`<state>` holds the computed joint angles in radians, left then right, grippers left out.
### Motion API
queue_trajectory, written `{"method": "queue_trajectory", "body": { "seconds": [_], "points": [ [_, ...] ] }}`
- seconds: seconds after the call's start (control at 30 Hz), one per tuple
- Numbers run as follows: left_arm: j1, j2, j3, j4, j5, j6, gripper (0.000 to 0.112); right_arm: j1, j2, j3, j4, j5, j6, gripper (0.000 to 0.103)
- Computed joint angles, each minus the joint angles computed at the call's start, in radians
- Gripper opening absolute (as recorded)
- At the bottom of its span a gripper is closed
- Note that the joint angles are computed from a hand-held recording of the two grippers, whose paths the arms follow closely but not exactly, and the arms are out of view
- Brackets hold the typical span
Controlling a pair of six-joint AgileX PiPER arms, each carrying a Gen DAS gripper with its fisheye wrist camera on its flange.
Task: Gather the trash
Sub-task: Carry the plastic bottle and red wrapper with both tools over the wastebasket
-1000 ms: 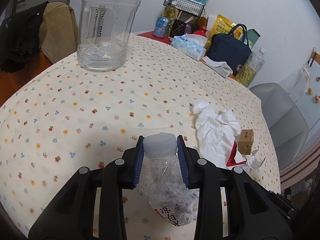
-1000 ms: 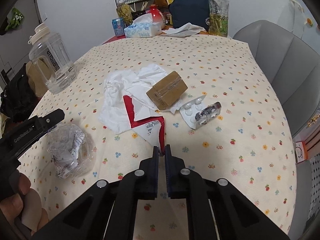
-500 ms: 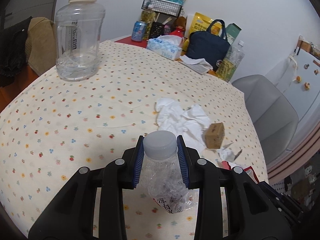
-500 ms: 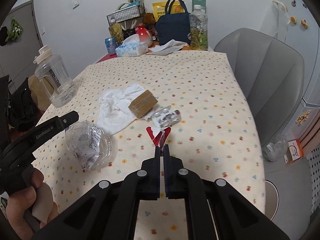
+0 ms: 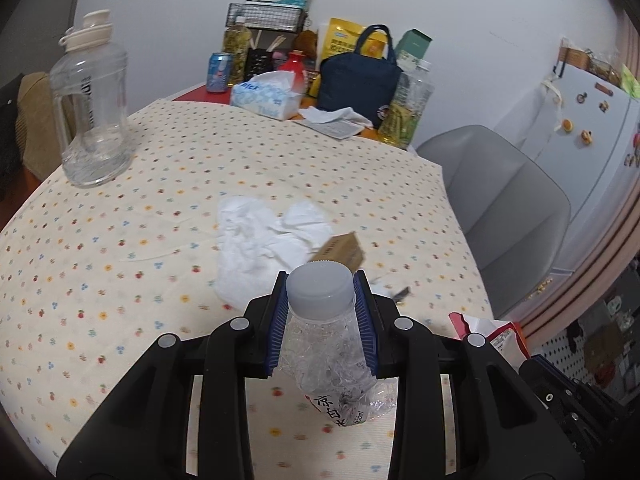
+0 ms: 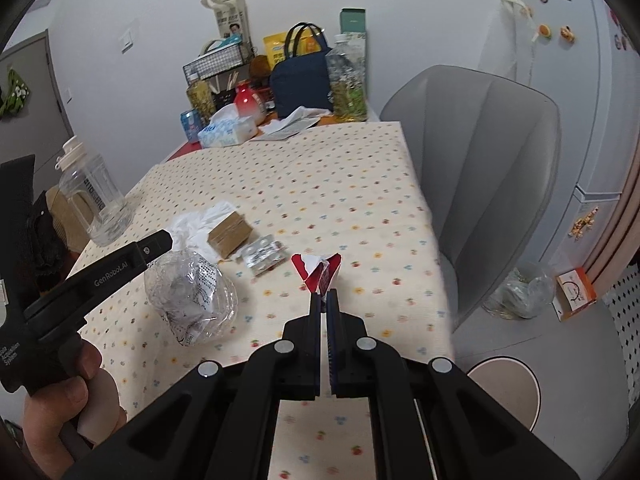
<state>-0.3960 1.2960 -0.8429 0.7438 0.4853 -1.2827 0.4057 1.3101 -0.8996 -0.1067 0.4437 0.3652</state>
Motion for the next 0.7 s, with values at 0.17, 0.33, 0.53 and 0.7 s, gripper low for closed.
{"method": "queue_trajectory", "body": {
  "seconds": [0.17,0.33,0.53,0.7],
  "points": [
    [-0.107,0.059,-0.069,0.059,0.055,-0.068,0.032,-0.12,-0.067,0.04,0.128,-0.001,-0.158,0.004],
    [-0.205,0.128,-0.147,0.094,0.098,-0.109,0.032,-0.238,-0.113,0.066,0.237,0.013,-0.306,0.004],
    [-0.3,0.2,-0.241,0.107,0.144,-0.113,0.032,-0.399,-0.14,0.087,0.393,0.036,-0.505,0.004],
    [-0.361,0.265,-0.324,0.099,0.174,-0.097,0.032,-0.524,-0.157,0.095,0.501,0.065,-0.648,0.004]
  ]
}}
